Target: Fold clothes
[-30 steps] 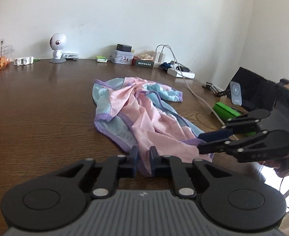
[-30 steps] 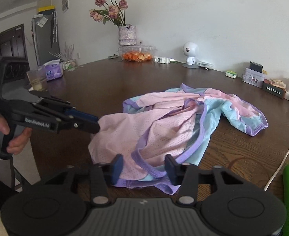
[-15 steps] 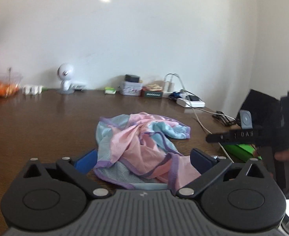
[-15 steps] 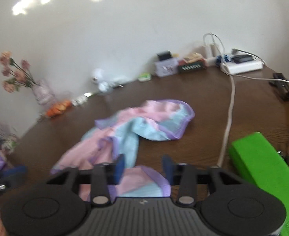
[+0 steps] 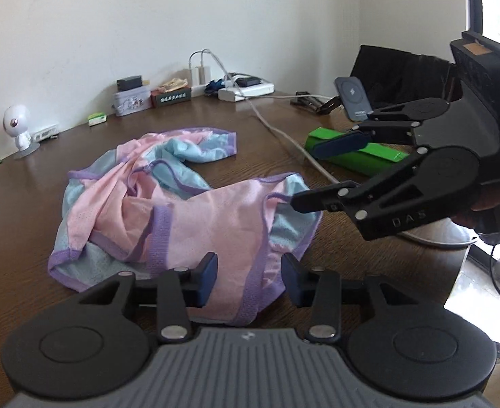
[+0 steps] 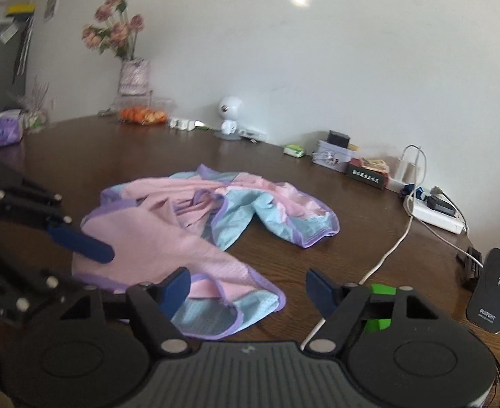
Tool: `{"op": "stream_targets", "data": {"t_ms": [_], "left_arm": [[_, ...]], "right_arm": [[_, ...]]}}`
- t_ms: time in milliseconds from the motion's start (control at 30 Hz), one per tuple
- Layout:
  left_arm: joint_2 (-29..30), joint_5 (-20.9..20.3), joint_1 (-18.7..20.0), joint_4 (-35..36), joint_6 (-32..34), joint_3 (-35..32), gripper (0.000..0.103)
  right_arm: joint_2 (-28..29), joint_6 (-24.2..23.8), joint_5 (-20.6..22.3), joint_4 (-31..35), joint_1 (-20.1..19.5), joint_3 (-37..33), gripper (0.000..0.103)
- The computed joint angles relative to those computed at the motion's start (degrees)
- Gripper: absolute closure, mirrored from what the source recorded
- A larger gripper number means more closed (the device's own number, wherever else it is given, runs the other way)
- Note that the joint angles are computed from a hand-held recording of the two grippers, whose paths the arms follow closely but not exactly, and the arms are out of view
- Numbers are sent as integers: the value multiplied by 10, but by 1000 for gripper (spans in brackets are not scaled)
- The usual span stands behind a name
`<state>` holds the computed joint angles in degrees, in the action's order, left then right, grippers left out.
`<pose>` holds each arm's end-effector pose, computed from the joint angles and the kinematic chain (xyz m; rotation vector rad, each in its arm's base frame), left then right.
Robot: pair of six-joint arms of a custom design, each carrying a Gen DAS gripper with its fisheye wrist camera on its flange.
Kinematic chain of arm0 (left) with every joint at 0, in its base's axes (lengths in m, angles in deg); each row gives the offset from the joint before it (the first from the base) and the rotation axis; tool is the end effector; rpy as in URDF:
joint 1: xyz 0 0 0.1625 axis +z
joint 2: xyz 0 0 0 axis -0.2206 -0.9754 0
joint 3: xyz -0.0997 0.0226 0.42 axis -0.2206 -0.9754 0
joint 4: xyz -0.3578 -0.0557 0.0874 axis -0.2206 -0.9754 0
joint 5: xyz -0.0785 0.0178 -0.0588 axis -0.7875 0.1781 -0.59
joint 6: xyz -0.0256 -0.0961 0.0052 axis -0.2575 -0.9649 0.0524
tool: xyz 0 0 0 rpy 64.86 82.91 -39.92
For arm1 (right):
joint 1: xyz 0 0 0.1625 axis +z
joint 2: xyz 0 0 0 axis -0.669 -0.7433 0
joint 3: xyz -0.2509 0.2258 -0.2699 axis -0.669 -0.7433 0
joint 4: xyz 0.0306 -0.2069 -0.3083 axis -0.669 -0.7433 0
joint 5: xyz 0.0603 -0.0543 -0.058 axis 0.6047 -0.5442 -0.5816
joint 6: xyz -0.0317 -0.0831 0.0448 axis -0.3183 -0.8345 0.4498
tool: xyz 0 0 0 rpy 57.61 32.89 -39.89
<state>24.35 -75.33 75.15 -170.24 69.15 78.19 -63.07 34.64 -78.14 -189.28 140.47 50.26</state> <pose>-0.0454 -0.4421 0.1269 1.3780 2.3062 -0.7096 0.1598 -0.4173 0.0396 0.9317 -2.0630 0.9893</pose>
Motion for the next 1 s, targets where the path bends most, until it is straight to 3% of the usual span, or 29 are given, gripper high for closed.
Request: {"op": "stream_targets", "data": {"t_ms": [67,100,133,167,200,233,367,467,533,700,867,1000], "left_arm": [[-4,9,2,12,-6,-4,62],[-6,10,1,9,-10,-2,60],[-8,11,-1,4,-14,0,51],[-6,10,-4,-8,-16,3,32],[1,14,-9,-33,-17,8,22],[13,22,-16,-66,-17,13,9],[66,64,-46,-166,5,22,6],[95,130,-64,-208,-1,12,6],[99,167,-67,-215,-11,7,7],[68,207,-60,-211,-45,12,7],[11,167,-50,-190,-76,33,6],[9,214,-52,-173,-91,26,8]], "right_arm": [[8,4,-24,21,2,-15,64],[12,11,-37,30,4,-25,83],[14,20,-55,44,7,-36,93],[17,22,-61,47,7,-43,94],[12,30,-63,62,9,-45,98],[6,38,-58,71,12,-43,98],[-21,66,30,32,20,-9,99],[-38,85,83,-2,30,12,99],[-40,87,85,-17,36,15,99],[-40,105,83,-34,33,26,99],[-27,94,52,-29,34,16,99],[-23,89,35,-21,34,15,99]]}}
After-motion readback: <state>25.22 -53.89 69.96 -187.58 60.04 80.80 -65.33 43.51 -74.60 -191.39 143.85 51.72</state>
